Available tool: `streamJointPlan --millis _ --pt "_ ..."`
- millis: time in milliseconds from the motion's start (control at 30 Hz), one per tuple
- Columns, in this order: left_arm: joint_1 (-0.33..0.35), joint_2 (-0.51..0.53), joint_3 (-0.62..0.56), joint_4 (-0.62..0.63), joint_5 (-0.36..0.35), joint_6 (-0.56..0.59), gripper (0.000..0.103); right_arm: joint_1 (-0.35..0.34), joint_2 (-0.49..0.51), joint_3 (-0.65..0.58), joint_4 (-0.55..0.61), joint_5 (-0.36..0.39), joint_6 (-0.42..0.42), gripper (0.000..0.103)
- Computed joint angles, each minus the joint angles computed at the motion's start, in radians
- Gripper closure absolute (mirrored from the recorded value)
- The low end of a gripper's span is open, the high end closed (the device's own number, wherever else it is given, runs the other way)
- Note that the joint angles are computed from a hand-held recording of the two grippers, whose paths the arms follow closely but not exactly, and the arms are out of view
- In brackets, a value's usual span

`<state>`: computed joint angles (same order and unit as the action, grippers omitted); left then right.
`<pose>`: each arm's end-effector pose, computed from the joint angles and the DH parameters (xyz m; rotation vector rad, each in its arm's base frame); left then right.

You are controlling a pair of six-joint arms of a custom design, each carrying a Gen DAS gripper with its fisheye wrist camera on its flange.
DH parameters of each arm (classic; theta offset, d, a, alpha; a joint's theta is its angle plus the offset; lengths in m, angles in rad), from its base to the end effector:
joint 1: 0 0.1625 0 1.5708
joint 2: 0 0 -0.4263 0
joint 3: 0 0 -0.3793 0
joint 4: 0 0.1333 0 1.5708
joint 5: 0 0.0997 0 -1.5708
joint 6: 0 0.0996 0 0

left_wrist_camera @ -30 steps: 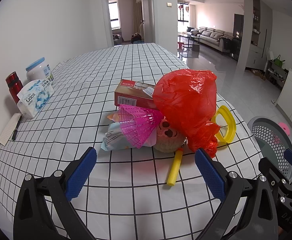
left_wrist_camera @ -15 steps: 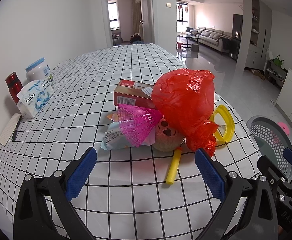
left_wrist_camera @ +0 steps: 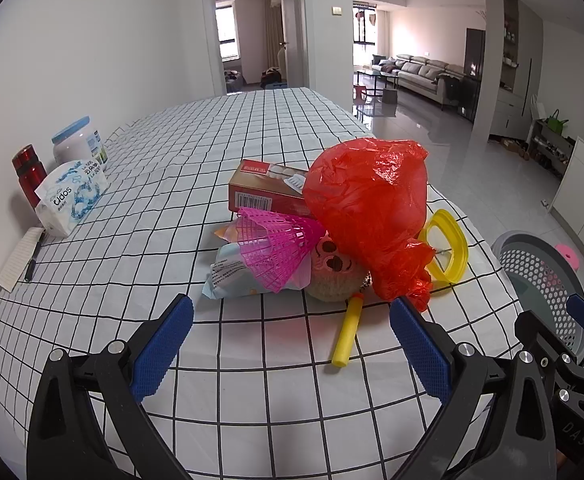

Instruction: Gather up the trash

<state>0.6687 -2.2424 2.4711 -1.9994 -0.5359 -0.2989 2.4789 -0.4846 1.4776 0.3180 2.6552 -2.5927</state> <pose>-0.0306 -0.3032 0.3802 0.5414 2.1694 -0.9027 0.4220 -0.2719 -0.0272 0.2273 -2.2412 1.1196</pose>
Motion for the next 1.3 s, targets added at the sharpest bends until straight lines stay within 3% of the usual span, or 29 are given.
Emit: streamJointPlan --millis 1300 --pt "-0.008 -0.025 0.007 0.028 0.002 -0.018 0.006 0.011 0.001 0.008 0.002 -0.001 0.014 0.015"
